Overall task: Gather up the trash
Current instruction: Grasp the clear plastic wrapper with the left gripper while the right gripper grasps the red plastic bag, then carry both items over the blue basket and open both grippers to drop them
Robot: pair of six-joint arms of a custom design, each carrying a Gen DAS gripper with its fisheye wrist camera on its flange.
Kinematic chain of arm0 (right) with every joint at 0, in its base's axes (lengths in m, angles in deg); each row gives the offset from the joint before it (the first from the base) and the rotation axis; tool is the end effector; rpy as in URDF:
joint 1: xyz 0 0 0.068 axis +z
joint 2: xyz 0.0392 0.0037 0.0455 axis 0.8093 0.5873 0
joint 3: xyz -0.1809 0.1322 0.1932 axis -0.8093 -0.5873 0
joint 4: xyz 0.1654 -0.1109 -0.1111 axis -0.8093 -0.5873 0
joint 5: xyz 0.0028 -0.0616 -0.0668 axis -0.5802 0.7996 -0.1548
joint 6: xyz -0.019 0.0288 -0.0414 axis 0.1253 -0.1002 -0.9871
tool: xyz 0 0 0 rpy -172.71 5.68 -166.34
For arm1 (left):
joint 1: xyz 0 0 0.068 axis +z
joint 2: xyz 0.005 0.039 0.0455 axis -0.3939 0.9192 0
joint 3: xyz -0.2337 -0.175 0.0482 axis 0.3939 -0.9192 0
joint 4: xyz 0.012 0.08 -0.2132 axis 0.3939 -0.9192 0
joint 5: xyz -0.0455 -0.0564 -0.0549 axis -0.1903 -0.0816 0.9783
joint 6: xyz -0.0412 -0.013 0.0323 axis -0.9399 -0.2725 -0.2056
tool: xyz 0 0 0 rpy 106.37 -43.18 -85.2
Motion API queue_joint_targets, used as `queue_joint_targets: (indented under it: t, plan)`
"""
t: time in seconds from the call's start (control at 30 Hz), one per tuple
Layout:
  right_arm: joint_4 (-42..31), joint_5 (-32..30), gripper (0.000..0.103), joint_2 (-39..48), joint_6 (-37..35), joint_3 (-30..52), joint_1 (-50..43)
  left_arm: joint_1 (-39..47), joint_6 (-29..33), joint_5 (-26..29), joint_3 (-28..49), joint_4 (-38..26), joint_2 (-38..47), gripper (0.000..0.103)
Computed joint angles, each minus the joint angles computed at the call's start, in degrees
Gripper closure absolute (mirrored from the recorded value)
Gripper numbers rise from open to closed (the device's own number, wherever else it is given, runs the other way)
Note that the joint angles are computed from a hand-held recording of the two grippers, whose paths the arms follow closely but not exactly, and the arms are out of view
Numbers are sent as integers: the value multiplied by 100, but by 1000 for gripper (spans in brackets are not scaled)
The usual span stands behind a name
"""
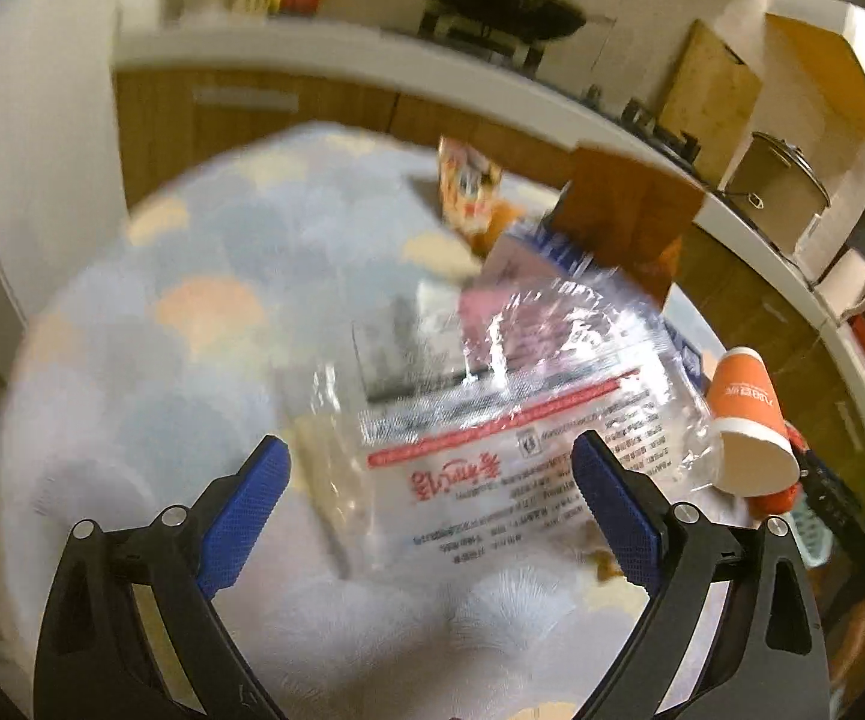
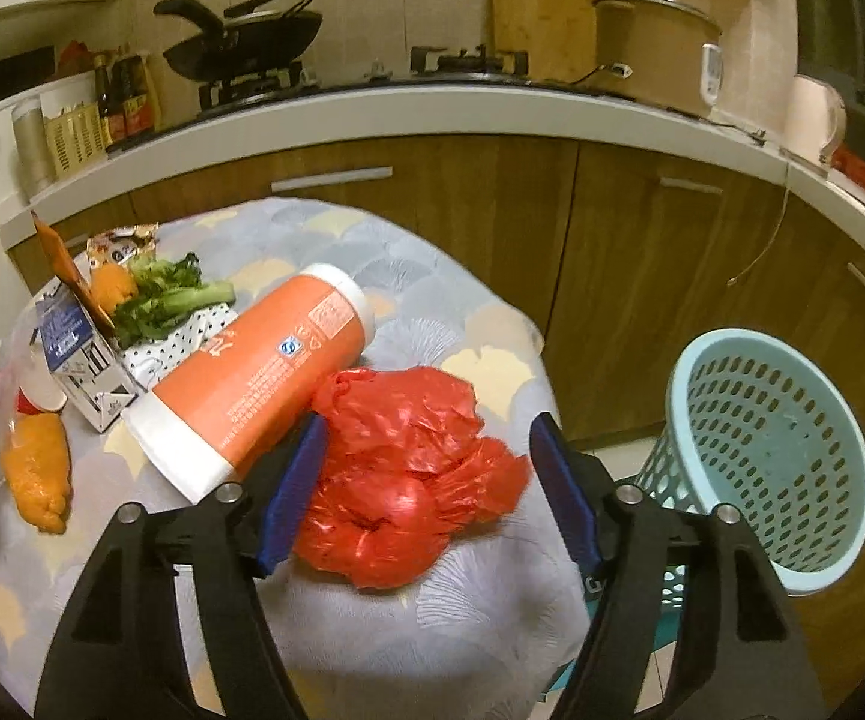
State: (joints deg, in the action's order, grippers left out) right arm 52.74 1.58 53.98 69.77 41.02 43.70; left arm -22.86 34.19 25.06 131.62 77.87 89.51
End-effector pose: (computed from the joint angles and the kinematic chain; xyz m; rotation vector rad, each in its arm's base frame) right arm 0.2858 -0.0516 0.1771 0.2510 2.2784 -0.0524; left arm 0.3124 -0.0093 0.1877 -0.0695 2.4039 -0.4601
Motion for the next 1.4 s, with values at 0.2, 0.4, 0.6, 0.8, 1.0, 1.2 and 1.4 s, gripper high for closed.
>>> queue_joint_targets:
  t: [0.2,0.4,0.6,0.8,1.0,1.2,1.4]
  plan:
    - [-348,-132,34,235,-35,294,62,-105,-43,117,31,155,119,21]
    - [-339,-168,52,280,-138,296,91,-130,-61,176,-97,310,111,59]
    - [-144,66,59,155,-148,129,203,-31,-125,417,-342,501,-117,94]
    - [90,141,60,-274,-126,-128,16,141,-269,665,-704,724,-959,100]
    - [32,-52,60,-676,-156,-145,-411,-262,-309,484,-559,427,-1730,100]
    - [-43,-466,60,-980,-216,-186,-1116,-1355,-314,16,90,106,-1742,100]
    - [-79,-970,60,-929,-480,-8,-2216,-2810,-285,-636,1014,-34,-1045,100]
